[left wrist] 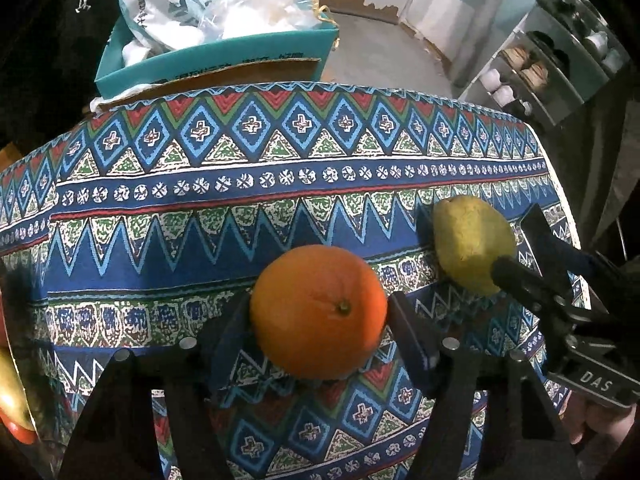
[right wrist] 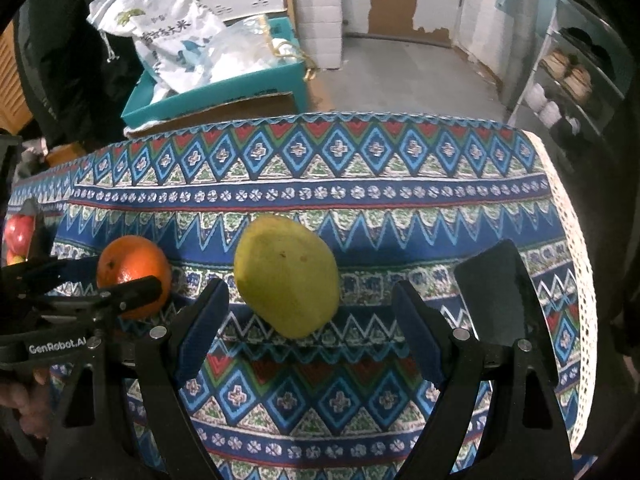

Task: Organize fruits
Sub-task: 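Grasp and lift the yellow pear with the right gripper while the left gripper lifts the orange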

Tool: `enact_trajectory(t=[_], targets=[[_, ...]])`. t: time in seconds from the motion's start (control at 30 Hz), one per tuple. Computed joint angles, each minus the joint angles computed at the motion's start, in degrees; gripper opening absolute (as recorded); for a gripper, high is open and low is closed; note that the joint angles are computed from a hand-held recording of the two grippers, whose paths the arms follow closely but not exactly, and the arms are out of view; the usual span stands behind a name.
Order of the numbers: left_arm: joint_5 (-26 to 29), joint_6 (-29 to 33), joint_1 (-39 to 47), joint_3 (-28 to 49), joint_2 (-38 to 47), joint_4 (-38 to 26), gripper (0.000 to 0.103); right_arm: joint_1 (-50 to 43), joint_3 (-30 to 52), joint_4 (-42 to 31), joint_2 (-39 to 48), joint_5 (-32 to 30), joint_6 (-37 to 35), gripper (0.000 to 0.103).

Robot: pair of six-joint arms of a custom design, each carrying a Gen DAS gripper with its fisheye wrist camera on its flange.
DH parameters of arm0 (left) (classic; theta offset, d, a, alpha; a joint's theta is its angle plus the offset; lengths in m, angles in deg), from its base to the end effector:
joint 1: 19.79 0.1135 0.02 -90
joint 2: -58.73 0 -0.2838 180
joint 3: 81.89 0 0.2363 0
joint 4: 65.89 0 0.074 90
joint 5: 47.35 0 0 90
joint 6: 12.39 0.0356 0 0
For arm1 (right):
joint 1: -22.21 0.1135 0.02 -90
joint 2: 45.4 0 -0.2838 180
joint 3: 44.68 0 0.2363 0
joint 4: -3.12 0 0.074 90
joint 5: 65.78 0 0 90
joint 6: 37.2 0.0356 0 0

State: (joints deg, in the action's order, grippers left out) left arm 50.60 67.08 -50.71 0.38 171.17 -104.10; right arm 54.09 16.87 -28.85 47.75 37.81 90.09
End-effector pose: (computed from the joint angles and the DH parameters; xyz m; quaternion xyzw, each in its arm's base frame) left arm 0.3174 -0.1958 0.1555 0.1862 0.9621 -0.1299 0.1509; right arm 0.2466 0.1435 0.1758 0.0726 0.9643 0.0340 0.2523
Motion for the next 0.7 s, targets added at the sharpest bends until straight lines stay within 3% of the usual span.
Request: enact_trajectory(t=[0.47, 0.6, 0.7], targets=[[-0.95, 1.72, -0.40, -2.26, -1.56, 1.34, 0.069, -3.08, 0.86, 7.61, 8.17, -6.47, -0.74, 0.083], [-1.02, 1.95, -0.30, -3.18, -2.21, 1.57, 0.068, -3.33, 1.37, 8.36, 9.98, -7.46, -0.05, 0.070], [-1.33, 2.23, -0.37, -3.69, -2.90, 1.39, 0.068, -2.82, 1.45, 8.27, 10.10, -6.89, 0.82, 0.069]])
